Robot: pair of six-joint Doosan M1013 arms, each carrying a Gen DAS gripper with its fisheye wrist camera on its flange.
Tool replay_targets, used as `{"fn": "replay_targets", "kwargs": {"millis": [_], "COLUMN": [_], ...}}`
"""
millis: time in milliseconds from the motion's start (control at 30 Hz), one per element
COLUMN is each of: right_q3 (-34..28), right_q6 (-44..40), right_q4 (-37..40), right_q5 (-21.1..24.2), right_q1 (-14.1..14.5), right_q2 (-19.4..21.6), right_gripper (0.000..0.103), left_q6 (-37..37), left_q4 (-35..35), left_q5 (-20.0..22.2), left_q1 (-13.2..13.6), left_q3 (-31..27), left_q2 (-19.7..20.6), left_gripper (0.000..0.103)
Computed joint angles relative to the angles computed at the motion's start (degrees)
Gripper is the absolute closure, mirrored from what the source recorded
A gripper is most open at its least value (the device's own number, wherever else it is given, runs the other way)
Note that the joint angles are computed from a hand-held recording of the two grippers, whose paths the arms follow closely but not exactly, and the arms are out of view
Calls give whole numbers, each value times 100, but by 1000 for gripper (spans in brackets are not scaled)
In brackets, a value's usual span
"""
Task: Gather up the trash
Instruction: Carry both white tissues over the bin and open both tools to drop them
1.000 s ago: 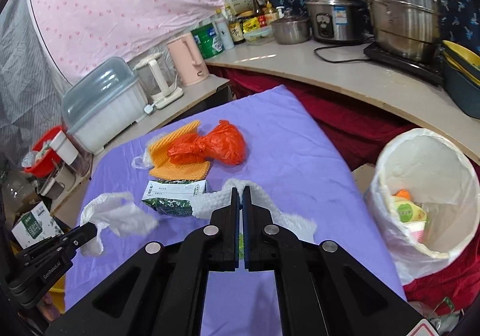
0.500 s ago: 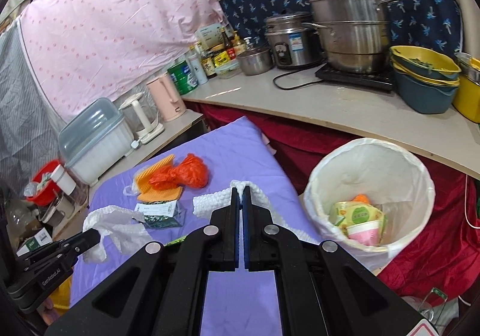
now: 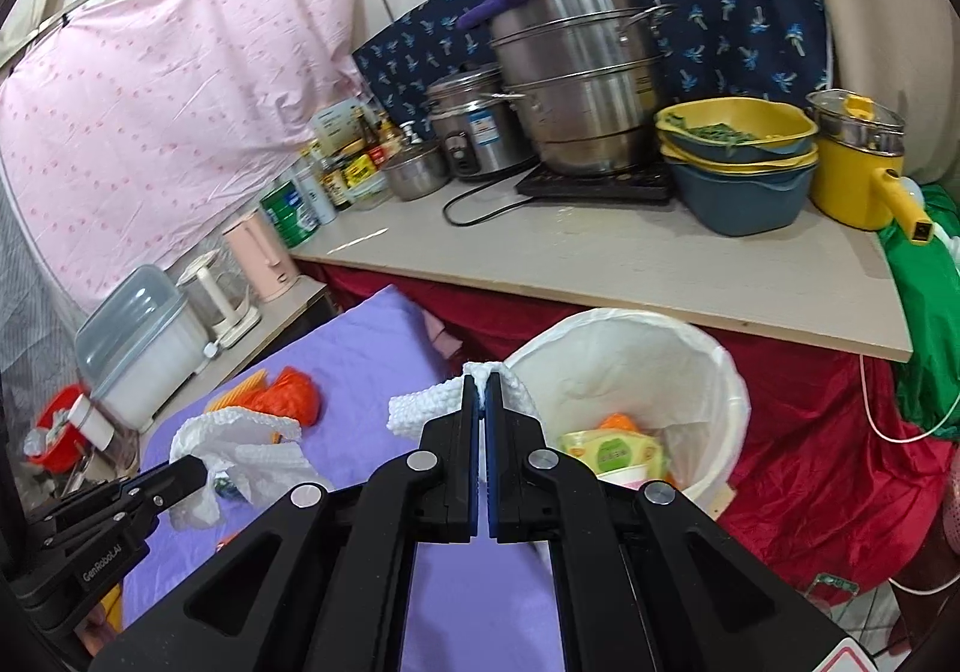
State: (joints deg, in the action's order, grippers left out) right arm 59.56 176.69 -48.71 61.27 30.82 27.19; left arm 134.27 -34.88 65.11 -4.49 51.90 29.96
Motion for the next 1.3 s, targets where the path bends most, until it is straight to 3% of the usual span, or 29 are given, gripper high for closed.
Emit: {"fn": "replay_targets", "kwargs": {"millis": [233,567,800,1000,1067,1133,1200,1300], "right_q3": [353,748,896,886,861,874,864,827], "right_q6": [154,293,320,125,99,131,118,157], "right_q4": [-93,174,408,597,611,620,637,555], "right_q5": [56,-378,-589,-647,-625,-662,-682,-652], "right_q1": [-152,-530,-727,-795,-807,-816,-829,-818], "right_q2": [-223,-400,-386,-307,-275,-273,-267,-249], "right_gripper": [101,101,101,101,97,95,92,78], "left_q6": [194,68,-191,-264,-274,-303,-297,-246], "left_q4": [-80,13,287,511,546,566,515,526], "left_q5": [163,490,716,617,563,484,282,76], "left_q1": [-318,-752,-913,-1019,-1039,-1046,-1041,-1043], "left_q3": [-41,-390,-710,-695,-671,-639,-534,-444], "left_q2": [32,354,653,738,743,738,687,634], "left_gripper": [98,97,97,96,88,62,48,41]}}
